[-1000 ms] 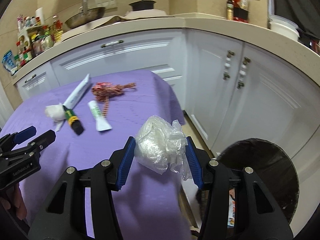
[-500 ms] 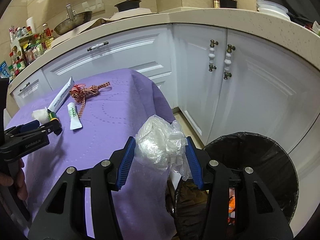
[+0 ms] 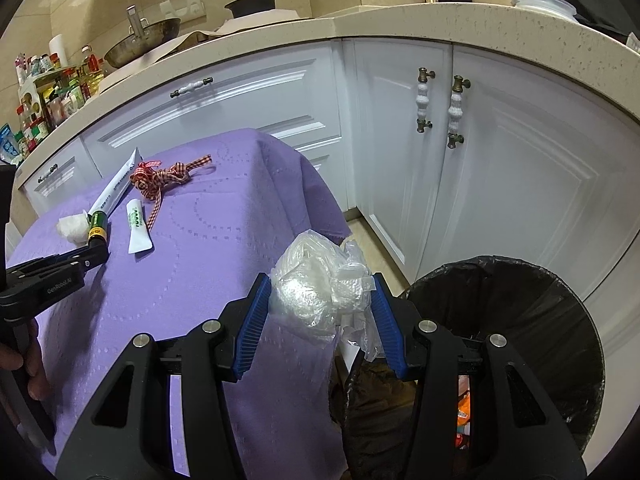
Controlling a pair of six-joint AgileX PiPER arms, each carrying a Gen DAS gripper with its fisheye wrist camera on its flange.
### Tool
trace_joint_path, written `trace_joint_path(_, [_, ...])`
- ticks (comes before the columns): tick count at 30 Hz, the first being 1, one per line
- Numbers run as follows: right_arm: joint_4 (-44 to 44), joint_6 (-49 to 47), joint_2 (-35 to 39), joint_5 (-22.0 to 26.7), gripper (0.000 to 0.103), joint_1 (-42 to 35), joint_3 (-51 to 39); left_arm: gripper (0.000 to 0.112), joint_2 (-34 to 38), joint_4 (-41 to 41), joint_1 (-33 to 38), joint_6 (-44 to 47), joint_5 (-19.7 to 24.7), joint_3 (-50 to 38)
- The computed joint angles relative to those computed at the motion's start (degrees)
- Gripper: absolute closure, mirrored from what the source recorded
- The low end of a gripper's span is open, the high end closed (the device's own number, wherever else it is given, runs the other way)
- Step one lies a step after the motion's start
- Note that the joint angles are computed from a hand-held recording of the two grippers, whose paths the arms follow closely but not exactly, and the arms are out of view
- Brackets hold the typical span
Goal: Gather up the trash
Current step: 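Grasp the green bottle with the left gripper, then carry the plastic bag and green bottle over the bin and open both grippers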
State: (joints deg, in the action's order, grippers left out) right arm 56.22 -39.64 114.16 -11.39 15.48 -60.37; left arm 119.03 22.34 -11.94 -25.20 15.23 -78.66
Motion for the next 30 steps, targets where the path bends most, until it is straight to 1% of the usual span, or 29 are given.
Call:
trace_joint_path(1, [0.23, -0.2, 0.09, -0.02, 0.054, 0.04, -0.02, 0.089, -0.15, -0.32, 0.09, 0.35, -0.13, 0.23])
trace_joint_path(6, [2.94, -2.69, 0.26, -0.21, 0.054, 0.61, -0.27, 0.09, -0.71, -1.69, 0.47, 2.02, -0.78, 1.03])
trace_joint_path(13, [4.56, -3.98, -0.21, -1.01, 0.054, 1.37, 0.14, 0.092, -2.27, -4.33, 1.39, 5.2, -2.83, 3.51])
trace_joint_path(27, [7.02, -6.26, -0.79, -1.41, 0.054, 1.82, 0.24, 0.092, -3.92, -1.15, 1.87, 2.73, -5.0, 6.23])
trace_joint_path(30, [7.42, -6.6, -0.95, -1.55, 0.054, 1.86, 0.32, 0.093, -4.39, 2.05, 1.79, 0.0, -5.58, 6.97])
